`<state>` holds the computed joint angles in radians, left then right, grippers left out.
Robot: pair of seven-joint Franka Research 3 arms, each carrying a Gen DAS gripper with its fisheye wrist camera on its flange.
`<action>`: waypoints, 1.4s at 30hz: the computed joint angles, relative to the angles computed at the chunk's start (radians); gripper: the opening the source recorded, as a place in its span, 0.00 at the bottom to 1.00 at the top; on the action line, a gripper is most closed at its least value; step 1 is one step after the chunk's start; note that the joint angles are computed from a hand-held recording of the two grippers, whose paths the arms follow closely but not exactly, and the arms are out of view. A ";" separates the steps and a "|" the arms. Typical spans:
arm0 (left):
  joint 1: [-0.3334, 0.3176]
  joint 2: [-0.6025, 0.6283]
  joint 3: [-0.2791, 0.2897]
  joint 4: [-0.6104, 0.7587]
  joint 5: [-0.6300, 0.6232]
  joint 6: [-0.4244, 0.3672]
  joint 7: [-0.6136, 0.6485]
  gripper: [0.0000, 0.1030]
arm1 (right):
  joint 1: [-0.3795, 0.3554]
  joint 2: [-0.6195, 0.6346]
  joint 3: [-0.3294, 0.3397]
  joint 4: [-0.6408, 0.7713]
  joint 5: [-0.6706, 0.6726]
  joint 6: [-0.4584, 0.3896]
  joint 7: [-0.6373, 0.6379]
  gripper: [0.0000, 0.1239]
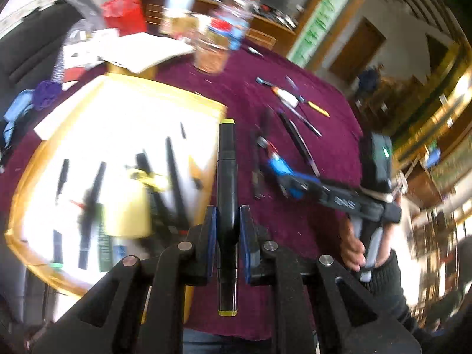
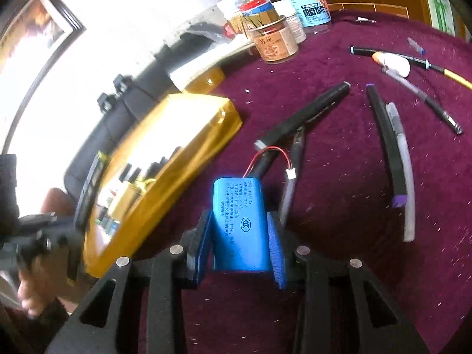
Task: Organize rigid objects
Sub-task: 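Place the battery pack and black marker into the white tray and release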
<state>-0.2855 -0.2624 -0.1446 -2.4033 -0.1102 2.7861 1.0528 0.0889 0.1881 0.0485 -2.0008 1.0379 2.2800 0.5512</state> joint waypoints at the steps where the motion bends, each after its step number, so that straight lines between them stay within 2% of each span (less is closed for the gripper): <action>1: 0.000 -0.020 0.014 -0.021 -0.017 0.009 0.007 0.12 | -0.005 -0.001 0.000 0.000 0.014 -0.020 0.004 0.26; 5: -0.007 -0.077 0.060 -0.093 -0.075 0.047 0.017 0.12 | -0.016 -0.032 0.000 -0.024 0.071 -0.102 0.009 0.26; 9: 0.027 -0.090 0.073 -0.113 -0.061 0.054 -0.008 0.12 | 0.020 -0.090 0.005 -0.063 0.110 -0.070 0.026 0.26; 13: 0.098 -0.067 0.061 -0.106 0.015 0.079 -0.050 0.12 | 0.087 -0.116 0.029 -0.049 0.127 0.014 0.024 0.26; 15: 0.173 -0.019 0.023 -0.085 0.104 0.102 -0.121 0.12 | 0.132 -0.092 0.050 -0.007 0.110 0.068 0.048 0.26; 16: 0.204 0.031 0.011 -0.045 0.159 0.069 -0.162 0.12 | 0.154 -0.067 0.063 0.024 0.095 0.100 0.062 0.26; 18: 0.183 0.096 0.048 -0.003 0.109 0.046 -0.104 0.12 | 0.189 -0.011 0.082 0.077 0.070 0.159 0.079 0.26; 20: 0.181 0.151 0.056 0.036 0.076 0.018 -0.069 0.12 | 0.223 0.053 0.098 0.122 0.014 0.238 0.118 0.26; 23: 0.214 0.203 0.027 0.079 0.185 -0.018 -0.145 0.12 | 0.241 0.117 0.113 0.154 -0.060 0.306 0.175 0.26; 26: 0.220 0.240 0.017 0.116 0.207 -0.063 -0.156 0.12 | 0.255 0.134 0.114 0.150 -0.162 0.369 0.234 0.26; 30: 0.223 0.283 0.008 0.163 0.199 -0.107 -0.130 0.12 | 0.237 0.145 0.131 0.152 -0.211 0.365 0.262 0.26; 32: 0.224 0.289 0.006 0.169 0.187 -0.110 -0.112 0.12 | 0.260 0.148 0.124 0.142 -0.280 0.416 0.296 0.27; 34: 0.226 0.285 0.004 0.163 0.153 -0.107 -0.078 0.17 | 0.264 0.146 0.131 0.129 -0.317 0.445 0.306 0.28; 36: 0.228 0.265 0.006 0.143 0.165 -0.082 -0.096 0.32 | 0.236 0.143 0.162 0.122 -0.277 0.449 0.261 0.28; 37: 0.229 0.246 0.008 0.125 0.231 -0.068 -0.159 0.35 | 0.216 0.144 0.178 0.127 -0.240 0.433 0.233 0.28; 39: 0.234 0.211 0.006 0.097 0.330 -0.038 -0.258 0.48 | 0.167 0.146 0.208 0.143 -0.125 0.376 0.169 0.32; 41: 0.234 0.167 0.005 0.049 0.354 0.016 -0.294 0.56 | 0.141 0.134 0.216 0.140 -0.015 0.349 0.104 0.38; 42: 0.233 0.137 0.003 0.019 0.356 0.043 -0.310 0.57 | 0.142 0.127 0.210 0.136 0.016 0.349 0.083 0.40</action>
